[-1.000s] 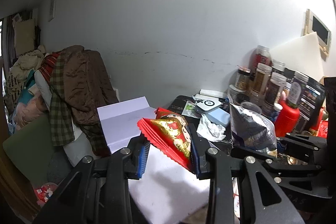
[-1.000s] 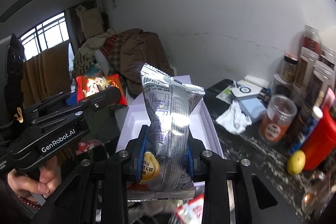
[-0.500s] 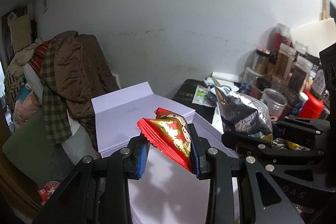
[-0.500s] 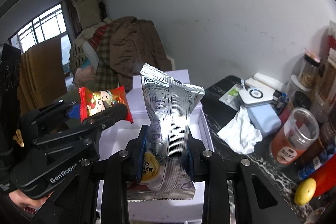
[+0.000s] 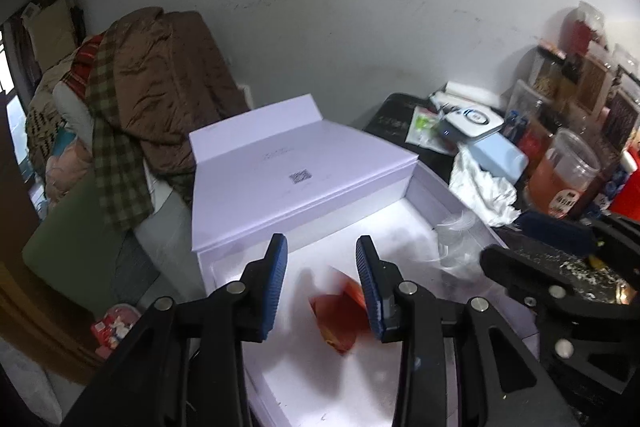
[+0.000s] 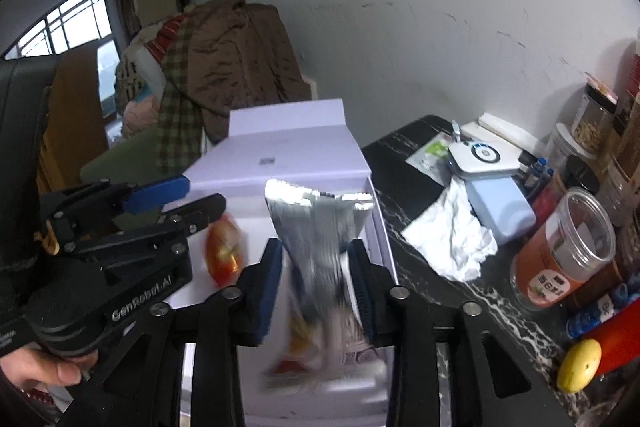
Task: Organize soft objects
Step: 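Open both grippers to drop the red bag and silver packet into the box, then withdraw both grippers from the box back toward the table items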
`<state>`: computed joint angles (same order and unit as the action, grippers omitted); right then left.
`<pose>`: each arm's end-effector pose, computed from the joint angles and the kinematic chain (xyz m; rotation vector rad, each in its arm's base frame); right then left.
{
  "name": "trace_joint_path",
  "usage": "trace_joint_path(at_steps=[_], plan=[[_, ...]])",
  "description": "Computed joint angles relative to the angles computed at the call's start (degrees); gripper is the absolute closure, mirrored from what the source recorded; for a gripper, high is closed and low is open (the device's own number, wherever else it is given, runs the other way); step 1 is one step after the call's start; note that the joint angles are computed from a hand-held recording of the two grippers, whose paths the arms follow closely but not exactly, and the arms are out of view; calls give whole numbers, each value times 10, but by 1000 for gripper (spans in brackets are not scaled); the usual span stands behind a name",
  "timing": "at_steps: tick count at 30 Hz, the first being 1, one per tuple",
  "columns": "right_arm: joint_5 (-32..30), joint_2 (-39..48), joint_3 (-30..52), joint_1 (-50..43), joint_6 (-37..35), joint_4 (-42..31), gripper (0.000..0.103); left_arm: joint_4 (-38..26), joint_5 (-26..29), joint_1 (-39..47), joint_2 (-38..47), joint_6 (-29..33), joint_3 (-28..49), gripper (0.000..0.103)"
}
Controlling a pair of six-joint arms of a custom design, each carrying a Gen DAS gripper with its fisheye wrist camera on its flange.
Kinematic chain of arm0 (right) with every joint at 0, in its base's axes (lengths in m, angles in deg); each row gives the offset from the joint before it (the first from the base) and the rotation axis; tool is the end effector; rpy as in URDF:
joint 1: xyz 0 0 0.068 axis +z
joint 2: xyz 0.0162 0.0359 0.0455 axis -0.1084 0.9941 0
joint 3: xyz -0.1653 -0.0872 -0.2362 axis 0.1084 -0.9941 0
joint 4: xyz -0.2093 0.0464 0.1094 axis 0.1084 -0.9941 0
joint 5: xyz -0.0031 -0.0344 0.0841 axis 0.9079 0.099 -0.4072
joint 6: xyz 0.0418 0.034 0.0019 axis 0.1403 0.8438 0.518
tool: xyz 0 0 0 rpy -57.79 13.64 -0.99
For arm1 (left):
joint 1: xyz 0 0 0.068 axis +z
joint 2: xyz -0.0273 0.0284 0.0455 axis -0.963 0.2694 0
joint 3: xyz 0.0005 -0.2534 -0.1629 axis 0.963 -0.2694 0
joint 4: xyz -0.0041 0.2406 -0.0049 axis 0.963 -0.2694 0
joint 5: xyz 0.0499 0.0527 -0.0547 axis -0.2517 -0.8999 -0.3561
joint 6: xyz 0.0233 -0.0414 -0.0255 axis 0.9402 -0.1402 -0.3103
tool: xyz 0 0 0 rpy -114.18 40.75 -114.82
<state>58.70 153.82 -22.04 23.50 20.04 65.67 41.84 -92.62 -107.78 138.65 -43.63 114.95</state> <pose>0.3141 0.1771 0.2312 -0.4239 2.3169 0.2550 0.3180 -0.1936 0.2166 0.0676 2.3744 0.0157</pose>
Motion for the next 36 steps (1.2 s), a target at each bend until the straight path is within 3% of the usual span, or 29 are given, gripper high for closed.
trace_joint_path(at_steps=[3, 5, 17, 23, 36], plan=[[7, -7, -10, -1, 4, 4, 56, -3, -11, -2, -1, -4, -3, 45], [10, -10, -12, 0, 6, -1, 51, 1, -19, -6, -8, -4, -8, 40], [38, -69, -32, 13, 11, -12, 47, -21, -31, -24, -76, -10, -18, 39], [61, -118, -40, 32, 17, -29, 47, -48, -63, -49, -130, -15, -25, 39], [137, -250, -70, 104, 29, -66, 32, -136, -136, -117, -232, -54, -24, 39]])
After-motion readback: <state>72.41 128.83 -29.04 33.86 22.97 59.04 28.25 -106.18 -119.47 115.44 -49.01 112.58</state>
